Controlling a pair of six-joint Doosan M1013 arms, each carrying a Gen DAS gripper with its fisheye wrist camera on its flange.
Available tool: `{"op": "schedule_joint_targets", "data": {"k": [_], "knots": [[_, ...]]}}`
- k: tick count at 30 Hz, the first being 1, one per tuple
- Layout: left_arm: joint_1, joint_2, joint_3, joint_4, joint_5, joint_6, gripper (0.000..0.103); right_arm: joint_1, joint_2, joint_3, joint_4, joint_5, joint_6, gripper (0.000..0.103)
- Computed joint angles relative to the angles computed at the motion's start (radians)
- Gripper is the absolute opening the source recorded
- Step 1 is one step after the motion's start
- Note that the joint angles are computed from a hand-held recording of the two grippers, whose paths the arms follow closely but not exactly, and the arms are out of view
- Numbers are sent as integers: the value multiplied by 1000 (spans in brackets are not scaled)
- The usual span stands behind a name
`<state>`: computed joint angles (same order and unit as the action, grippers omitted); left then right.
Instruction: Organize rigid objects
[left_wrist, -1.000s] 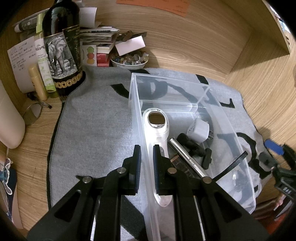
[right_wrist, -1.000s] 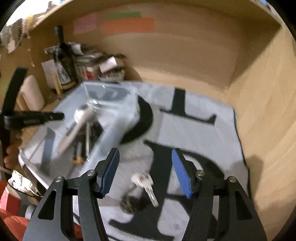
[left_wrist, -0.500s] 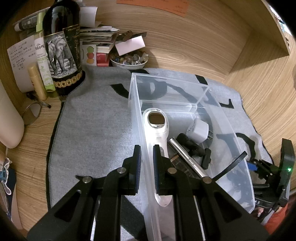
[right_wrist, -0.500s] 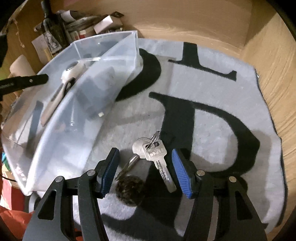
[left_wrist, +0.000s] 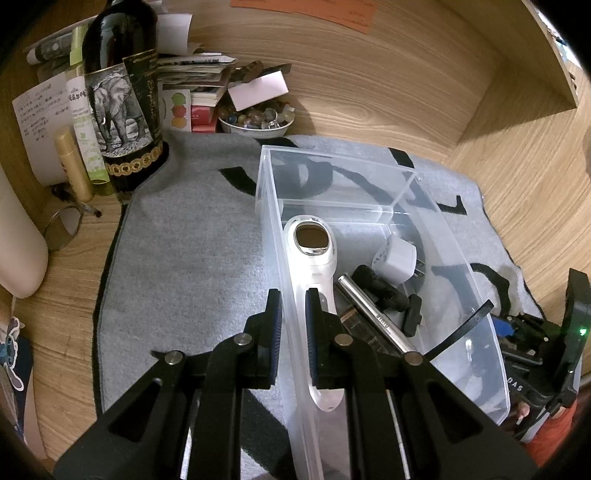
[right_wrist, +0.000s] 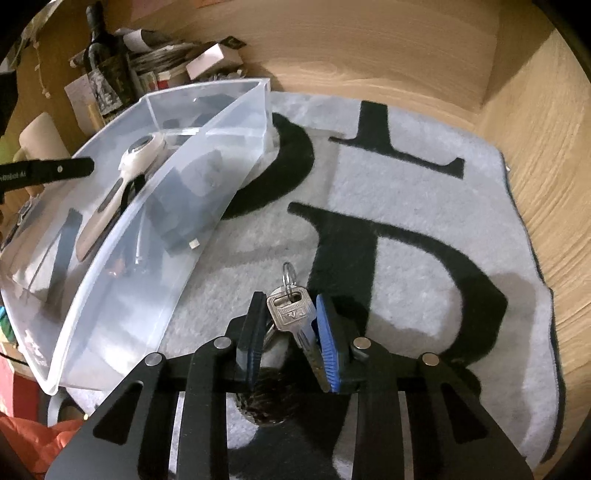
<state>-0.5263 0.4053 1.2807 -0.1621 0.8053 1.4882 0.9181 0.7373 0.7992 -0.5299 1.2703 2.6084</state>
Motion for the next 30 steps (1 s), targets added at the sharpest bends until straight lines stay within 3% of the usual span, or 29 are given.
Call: {"op": "schedule_joint_targets", "data": {"k": [18,30], "knots": [[2,0,2,-8,-1,5,11,24,9,-103,-204,13,-16,25],[0,-1,4,4,-1,6,11,32,112,-321,-171,-58,-185,25]]}}
